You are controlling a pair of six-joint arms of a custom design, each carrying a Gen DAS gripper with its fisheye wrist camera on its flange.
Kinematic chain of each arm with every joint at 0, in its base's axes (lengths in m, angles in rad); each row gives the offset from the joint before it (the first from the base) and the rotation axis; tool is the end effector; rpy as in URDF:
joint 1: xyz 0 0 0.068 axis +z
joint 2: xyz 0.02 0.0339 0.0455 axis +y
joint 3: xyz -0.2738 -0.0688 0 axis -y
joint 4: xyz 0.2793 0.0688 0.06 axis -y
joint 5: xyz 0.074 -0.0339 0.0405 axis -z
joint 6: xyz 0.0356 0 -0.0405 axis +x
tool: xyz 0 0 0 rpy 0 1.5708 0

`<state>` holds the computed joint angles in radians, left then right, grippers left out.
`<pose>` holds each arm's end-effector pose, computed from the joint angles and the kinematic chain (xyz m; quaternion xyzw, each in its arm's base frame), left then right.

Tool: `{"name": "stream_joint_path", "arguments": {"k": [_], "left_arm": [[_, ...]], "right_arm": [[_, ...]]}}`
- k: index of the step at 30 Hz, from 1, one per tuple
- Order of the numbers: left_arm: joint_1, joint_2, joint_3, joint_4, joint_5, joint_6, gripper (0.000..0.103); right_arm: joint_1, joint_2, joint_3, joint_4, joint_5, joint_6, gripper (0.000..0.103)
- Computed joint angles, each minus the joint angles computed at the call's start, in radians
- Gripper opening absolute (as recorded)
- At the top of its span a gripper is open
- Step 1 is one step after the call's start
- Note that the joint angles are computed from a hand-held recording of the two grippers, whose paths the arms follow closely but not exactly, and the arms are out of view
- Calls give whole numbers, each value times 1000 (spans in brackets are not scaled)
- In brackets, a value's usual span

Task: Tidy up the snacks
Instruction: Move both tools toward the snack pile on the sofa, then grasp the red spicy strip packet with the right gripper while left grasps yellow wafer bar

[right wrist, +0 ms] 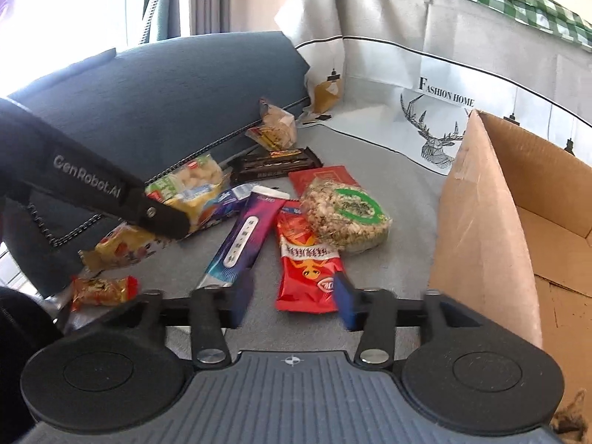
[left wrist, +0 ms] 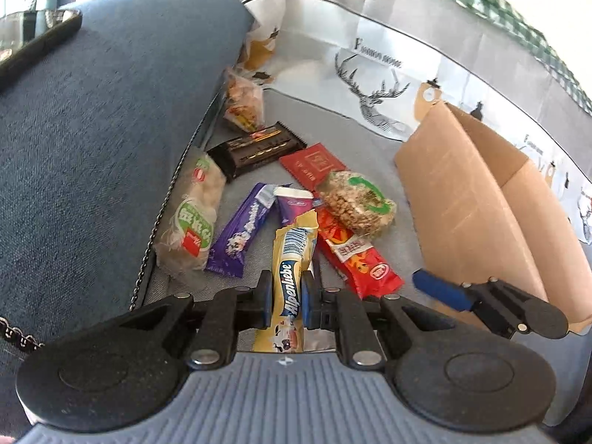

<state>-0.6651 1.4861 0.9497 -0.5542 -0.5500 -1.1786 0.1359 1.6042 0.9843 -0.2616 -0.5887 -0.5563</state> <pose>0.2600 -0.1802 0.2026 -0.2998 0.8878 -0.0229 0.3485 0.3513 0.0680 0.1938 -0.3978 0.8141 0.1996 0.3732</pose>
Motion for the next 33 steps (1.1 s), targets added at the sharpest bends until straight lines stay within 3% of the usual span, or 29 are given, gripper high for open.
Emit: {"name": "stream_joint_path", "arguments": {"k": [3, 8, 13, 15, 16, 17, 25, 33], "left_arm": [[21, 8, -4, 14, 24, 6, 16], [36, 23, -10, 38, 22, 22, 16], [59, 22, -28, 57, 37, 7, 16], [65, 25, -29, 62, 41, 5, 16], [67, 26, -29, 64, 41, 4, 16], [67, 28, -28, 63, 41, 3, 16], [54, -3, -50, 57, 17, -14, 16], [37, -16, -51, 53, 19, -32, 16]], "right_arm": [[16, 44, 22, 35, 20, 32, 60], [52, 153, 96, 65, 71, 135, 81], [97, 253, 185, 1, 144, 140, 82], [93, 264, 194, -4, 124, 157, 74], [90, 263, 195, -6, 107, 152, 54], [88, 259, 194, -8, 90, 130, 49], [48, 187, 160, -16, 31, 120, 39], [-37, 24, 94, -137, -37, -24, 39]]}}
